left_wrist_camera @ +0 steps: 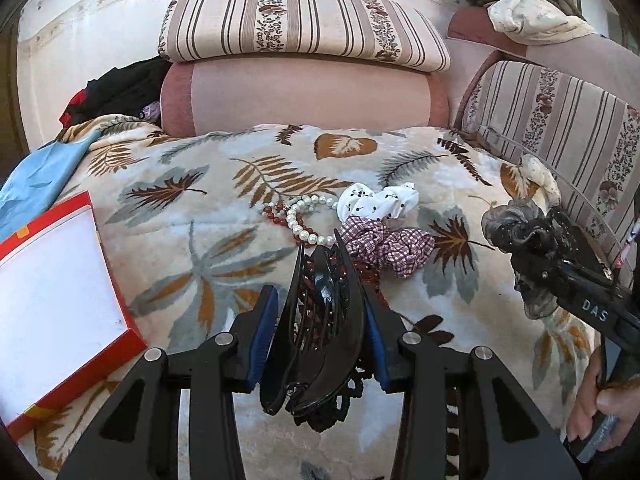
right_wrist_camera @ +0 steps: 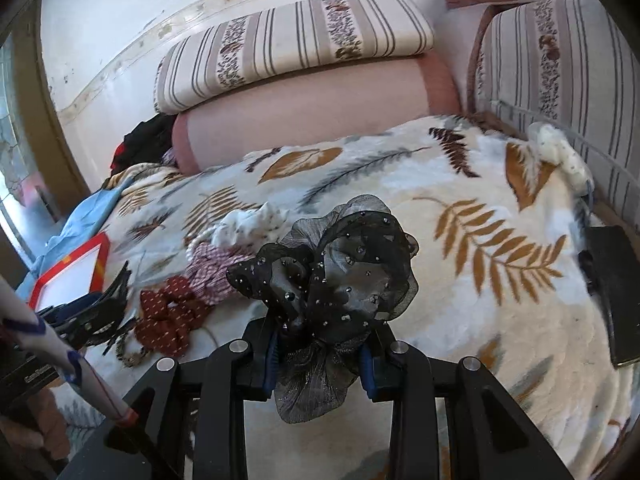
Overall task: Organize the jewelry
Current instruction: 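Grasp the black organza scrunchie with the right gripper while the left holds the claw clip, then carry the claw clip and organza scrunchie with both grippers over the red box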
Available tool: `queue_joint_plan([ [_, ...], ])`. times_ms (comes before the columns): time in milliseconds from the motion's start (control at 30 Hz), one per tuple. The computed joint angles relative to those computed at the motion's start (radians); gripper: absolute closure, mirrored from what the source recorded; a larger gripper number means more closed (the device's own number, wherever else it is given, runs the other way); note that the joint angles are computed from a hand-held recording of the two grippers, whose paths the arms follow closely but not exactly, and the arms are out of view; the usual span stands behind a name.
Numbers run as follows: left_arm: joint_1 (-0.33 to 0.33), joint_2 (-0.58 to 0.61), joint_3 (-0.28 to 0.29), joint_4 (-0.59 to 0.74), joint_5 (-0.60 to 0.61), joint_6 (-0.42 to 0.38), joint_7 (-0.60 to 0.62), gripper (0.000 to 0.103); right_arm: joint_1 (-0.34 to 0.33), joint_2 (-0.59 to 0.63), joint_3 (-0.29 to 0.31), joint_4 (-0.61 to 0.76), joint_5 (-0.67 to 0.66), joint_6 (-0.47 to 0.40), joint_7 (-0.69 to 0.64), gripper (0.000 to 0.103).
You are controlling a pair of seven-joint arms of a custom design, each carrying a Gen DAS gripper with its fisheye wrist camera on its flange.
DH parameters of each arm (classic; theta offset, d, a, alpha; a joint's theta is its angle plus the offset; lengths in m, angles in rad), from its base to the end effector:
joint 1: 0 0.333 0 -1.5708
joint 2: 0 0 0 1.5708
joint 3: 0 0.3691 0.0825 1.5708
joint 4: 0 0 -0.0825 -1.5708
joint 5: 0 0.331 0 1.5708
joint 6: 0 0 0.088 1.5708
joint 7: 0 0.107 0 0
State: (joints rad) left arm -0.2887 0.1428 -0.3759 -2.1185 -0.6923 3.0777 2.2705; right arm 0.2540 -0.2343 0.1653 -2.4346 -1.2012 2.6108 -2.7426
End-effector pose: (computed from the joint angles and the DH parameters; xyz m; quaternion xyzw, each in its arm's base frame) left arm 0.4848 -0.2993 0.5185 -0.3993 0.8199 -0.3847 0.1428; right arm 0.3794 0.1965 0.5066 -0.4289 0.7972 -0.2991 0.3019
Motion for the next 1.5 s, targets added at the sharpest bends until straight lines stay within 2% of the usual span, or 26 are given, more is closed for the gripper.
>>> queue_joint_plan([
  [400, 0.003, -0.012, 0.007, -0.012, 0.026, 0.021, -0.037, 0.063, 0.022, 0.028, 0.007, 0.024, -0.022, 0.019, -0.018, 0.069],
  [533, 0.009, -0.023, 0.006, -0.015, 0.010, 0.023, -0.026, 0.063, 0.030, 0.035, 0.009, 0.034, -0.038, 0.020, -0.019, 0.069],
  [667, 0.029, -0.041, 0.006, -0.011, -0.054, 0.020, 0.017, 0.063, 0.049, 0.054, 0.017, 0.057, -0.031, 0.010, -0.036, 0.069],
  [833, 0.045, -0.065, 0.048, -0.009, -0.096, 0.018, 0.025, 0.063, 0.091, 0.114, 0.026, 0.143, 0.013, 0.005, -0.127, 0.069],
  [933, 0.065, -0.078, 0.084, -0.004, -0.108, 0.006, 0.009, 0.063, 0.112, 0.169, 0.017, 0.214, 0.052, 0.038, -0.184, 0.069],
  [1067, 0.103, -0.080, 0.145, 0.005, -0.059, -0.001, -0.077, 0.063, 0.143, 0.255, -0.001, 0.331, 0.116, 0.074, -0.285, 0.069],
  [1167, 0.130, -0.069, 0.189, 0.015, 0.046, -0.002, -0.197, 0.063, 0.174, 0.338, -0.014, 0.453, 0.204, 0.082, -0.416, 0.069],
  [1300, 0.150, -0.028, 0.282, 0.055, 0.282, -0.017, -0.448, 0.063, 0.201, 0.454, -0.025, 0.623, 0.368, 0.099, -0.609, 0.069],
  [1367, 0.137, 0.010, 0.359, 0.104, 0.433, -0.044, -0.600, 0.063, 0.204, 0.523, -0.014, 0.723, 0.469, 0.088, -0.718, 0.068],
  [1500, 0.164, 0.079, 0.401, 0.205, 0.547, -0.117, -0.731, 0.063, 0.220, 0.678, 0.010, 0.971, 0.623, 0.016, -0.912, 0.068],
])
